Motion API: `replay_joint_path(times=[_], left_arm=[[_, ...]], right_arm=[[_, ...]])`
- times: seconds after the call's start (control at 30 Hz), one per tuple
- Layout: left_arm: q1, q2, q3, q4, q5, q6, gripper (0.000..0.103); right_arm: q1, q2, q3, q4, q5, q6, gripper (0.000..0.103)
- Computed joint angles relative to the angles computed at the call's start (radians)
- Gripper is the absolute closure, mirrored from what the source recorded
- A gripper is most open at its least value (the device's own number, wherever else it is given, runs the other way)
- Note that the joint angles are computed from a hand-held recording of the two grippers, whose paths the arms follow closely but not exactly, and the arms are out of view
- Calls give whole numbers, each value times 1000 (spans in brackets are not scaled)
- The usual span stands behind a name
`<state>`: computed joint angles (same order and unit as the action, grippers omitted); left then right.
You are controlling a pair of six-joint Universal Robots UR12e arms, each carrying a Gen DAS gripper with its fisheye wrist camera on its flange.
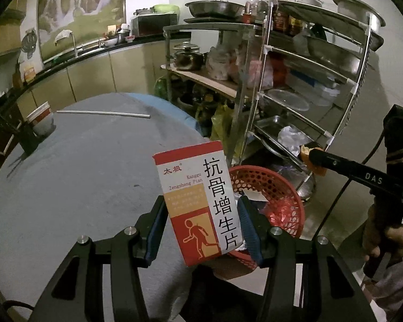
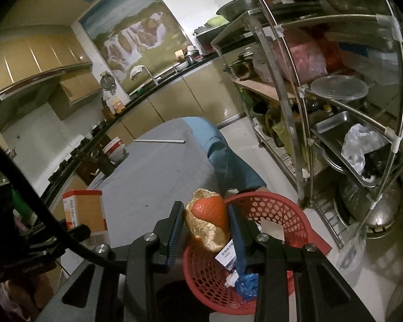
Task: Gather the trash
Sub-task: 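Carry the peel and medicine box over the red basket with both grippers, then hold the medicine box and orange peel above the red basket with both grippers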
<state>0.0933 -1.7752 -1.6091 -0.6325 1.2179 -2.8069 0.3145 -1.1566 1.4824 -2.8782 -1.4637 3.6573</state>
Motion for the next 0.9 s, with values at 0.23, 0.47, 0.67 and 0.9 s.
replay_joint_path(times=[0.23,0.47,0.67,0.9], left_arm=[[2,-2,4,-26,-24,14,48],[-3,-4,4,-33,-32,36,48],[-14,-9,12,-40,-3,45,48],[-21,-11,17,-47,13,58,48]], right_arm=[[8,4,-9,-8,-16,-26,67],[8,4,-7,-7,-17,-21,67],[6,4,-5,-10,-14,-22,67],[6,4,-4,-10,-16,-24,67]])
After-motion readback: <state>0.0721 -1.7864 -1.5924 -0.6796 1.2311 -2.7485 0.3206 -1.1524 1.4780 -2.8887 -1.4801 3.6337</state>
